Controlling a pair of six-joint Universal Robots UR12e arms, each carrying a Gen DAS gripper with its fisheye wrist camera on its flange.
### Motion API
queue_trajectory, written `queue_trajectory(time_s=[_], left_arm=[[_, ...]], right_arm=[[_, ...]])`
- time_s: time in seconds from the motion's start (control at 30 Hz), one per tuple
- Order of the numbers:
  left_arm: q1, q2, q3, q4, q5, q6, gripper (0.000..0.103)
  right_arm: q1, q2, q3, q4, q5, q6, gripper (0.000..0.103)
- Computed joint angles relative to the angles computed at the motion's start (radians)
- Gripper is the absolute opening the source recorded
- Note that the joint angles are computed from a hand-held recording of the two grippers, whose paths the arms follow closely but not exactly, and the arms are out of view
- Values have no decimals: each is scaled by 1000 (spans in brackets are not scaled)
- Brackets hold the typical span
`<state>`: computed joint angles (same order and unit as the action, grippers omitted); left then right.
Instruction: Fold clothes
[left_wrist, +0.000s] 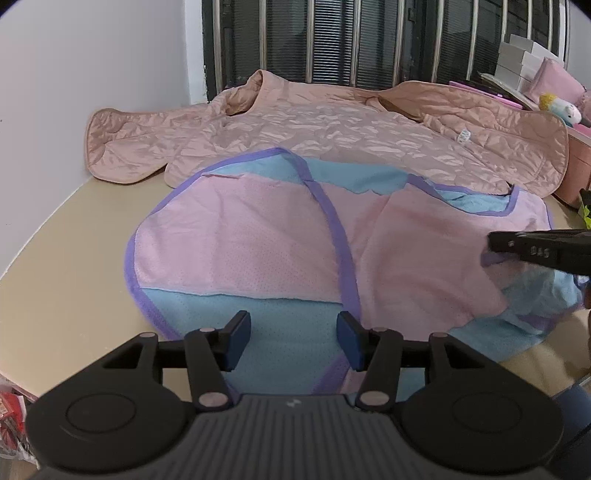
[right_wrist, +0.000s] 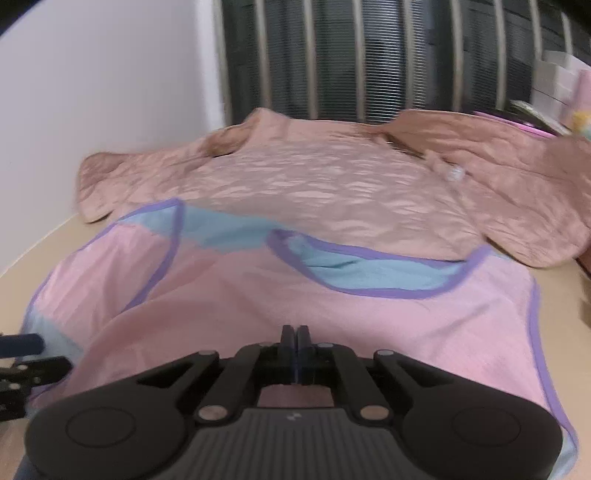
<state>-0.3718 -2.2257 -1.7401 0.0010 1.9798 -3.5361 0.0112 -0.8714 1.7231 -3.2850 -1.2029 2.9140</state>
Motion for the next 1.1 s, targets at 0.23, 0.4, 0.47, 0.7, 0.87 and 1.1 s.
queue_trajectory(time_s=[0.23,0.4,0.47,0.7,0.87,1.1], left_arm=[[5,4,-4,3,-19,0,53],[1,3,-2,-3,-12,3,54],[0,2,-3,0,-10,4,54],[0,2,-3,3,-12,8,55],[1,1,-2,4,-13,14,58],[-1,0,-1,5,-13,17,60]], right_arm=[[-16,-10,14,-25,2,31,10],[-20,-21,45,-38,146,-17,49],[-4,-19,47,-35,111,-60,42],[-22,-11,61,-131,82,27,4],[-43,-28,84,-155,68,25,6],[-36,4,60,-225,-58,41,46]])
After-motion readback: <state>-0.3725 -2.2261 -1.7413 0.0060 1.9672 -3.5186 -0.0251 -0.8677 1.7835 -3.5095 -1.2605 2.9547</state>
